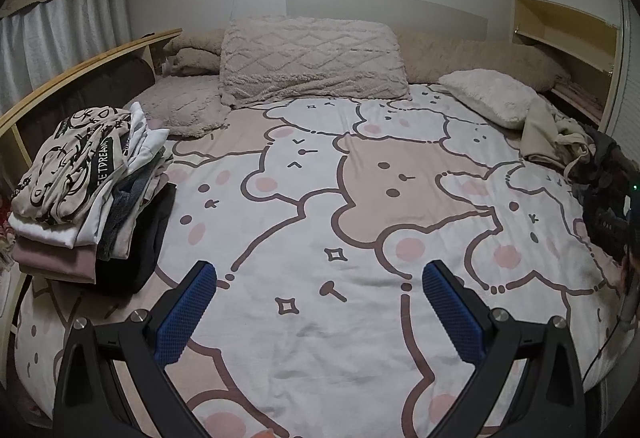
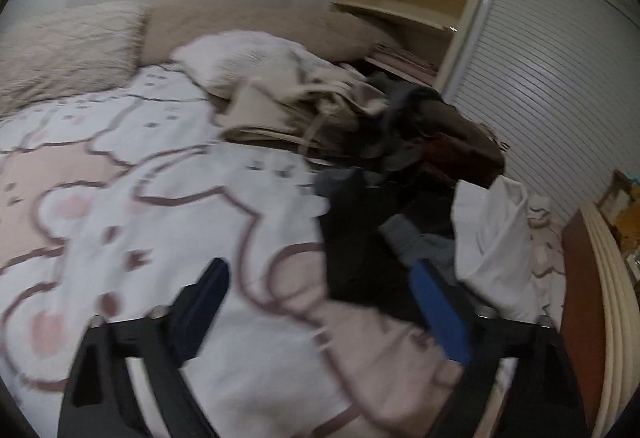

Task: Fold clothes
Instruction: 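Reach the right gripper into the clothes pile and grasp the grey trouser cuff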

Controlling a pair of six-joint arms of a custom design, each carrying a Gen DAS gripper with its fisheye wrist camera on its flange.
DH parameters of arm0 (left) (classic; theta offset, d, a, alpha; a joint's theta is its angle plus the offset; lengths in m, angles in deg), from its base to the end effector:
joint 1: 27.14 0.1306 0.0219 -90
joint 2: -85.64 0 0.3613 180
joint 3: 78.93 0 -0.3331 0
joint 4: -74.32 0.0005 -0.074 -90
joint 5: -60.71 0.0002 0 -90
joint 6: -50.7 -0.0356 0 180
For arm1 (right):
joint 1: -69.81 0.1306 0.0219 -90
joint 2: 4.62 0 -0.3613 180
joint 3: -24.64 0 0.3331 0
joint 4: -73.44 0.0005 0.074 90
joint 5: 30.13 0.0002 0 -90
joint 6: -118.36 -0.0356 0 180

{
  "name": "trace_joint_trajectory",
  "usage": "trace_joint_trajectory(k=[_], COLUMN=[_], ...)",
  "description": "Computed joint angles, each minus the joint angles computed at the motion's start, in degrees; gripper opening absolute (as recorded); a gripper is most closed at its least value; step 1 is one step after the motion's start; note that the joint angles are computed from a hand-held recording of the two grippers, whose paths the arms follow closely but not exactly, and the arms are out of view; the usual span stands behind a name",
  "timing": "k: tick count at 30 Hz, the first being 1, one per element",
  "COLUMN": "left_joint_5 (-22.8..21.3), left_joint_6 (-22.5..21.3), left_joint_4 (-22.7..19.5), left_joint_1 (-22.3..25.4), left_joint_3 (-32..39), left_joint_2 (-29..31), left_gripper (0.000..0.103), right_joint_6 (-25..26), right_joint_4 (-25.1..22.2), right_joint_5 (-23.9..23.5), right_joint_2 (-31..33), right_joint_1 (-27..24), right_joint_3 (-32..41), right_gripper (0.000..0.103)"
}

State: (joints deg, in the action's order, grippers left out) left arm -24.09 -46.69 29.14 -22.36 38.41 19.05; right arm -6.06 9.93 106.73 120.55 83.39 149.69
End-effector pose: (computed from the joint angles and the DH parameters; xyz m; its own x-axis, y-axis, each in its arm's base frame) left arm 0.5782 0.0446 0.4127 -0.6535 0.0739 -0.7533 0.0696 0.9969 0.0374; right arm 0.5959 0.1167 0.3370 -0.6311 0.2452 -0.7359 0.6197 0.7300 -0.2882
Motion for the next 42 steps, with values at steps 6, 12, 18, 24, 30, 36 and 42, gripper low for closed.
trace_joint_trajectory(k=[6,12,18,24,30,36,42], left_joint_5=[-0.64,-1.26,-1.38,-1.89,-2.36,-3.23,-3.25], left_joint_6=[1.16,0.95,0.63,0.33,1.21,0.53,0.65], left_joint_4=[-1.85,-2.71,-3.66,-3.63,-4.98,-4.45,-3.59], left_joint_1=[-0.91,-1.81,-2.81,-3.29,-3.55,-4.0,-3.7], left_joint_3=[2.15,3.28,4.27,4.46,5.35,4.66,3.57], left_joint_2=[1.3,2.23,3.19,3.41,4.05,3.55,2.49], left_gripper=[0.103,0.103,0.103,0.103,0.103,0.103,0.103], right_joint_6=[-0.66,0.93,4.22,6.04,14.55,20.81,7.57], right_joint_4=[-6.58,-14.23,-17.31,-21.91,-16.46,-10.62,-4.91], right_joint_5=[1.38,10.15,16.32,20.39,22.48,15.52,-1.64], right_joint_2=[4.04,6.98,9.49,13.95,15.21,14.91,5.04], right_joint_1=[-4.85,-5.21,-4.41,-5.95,-7.25,-9.09,-12.94], right_joint_3=[4.07,4.72,4.22,9.86,10.99,12.25,5.04], right_gripper=[0.057,0.057,0.057,0.057,0.057,0.036,0.013])
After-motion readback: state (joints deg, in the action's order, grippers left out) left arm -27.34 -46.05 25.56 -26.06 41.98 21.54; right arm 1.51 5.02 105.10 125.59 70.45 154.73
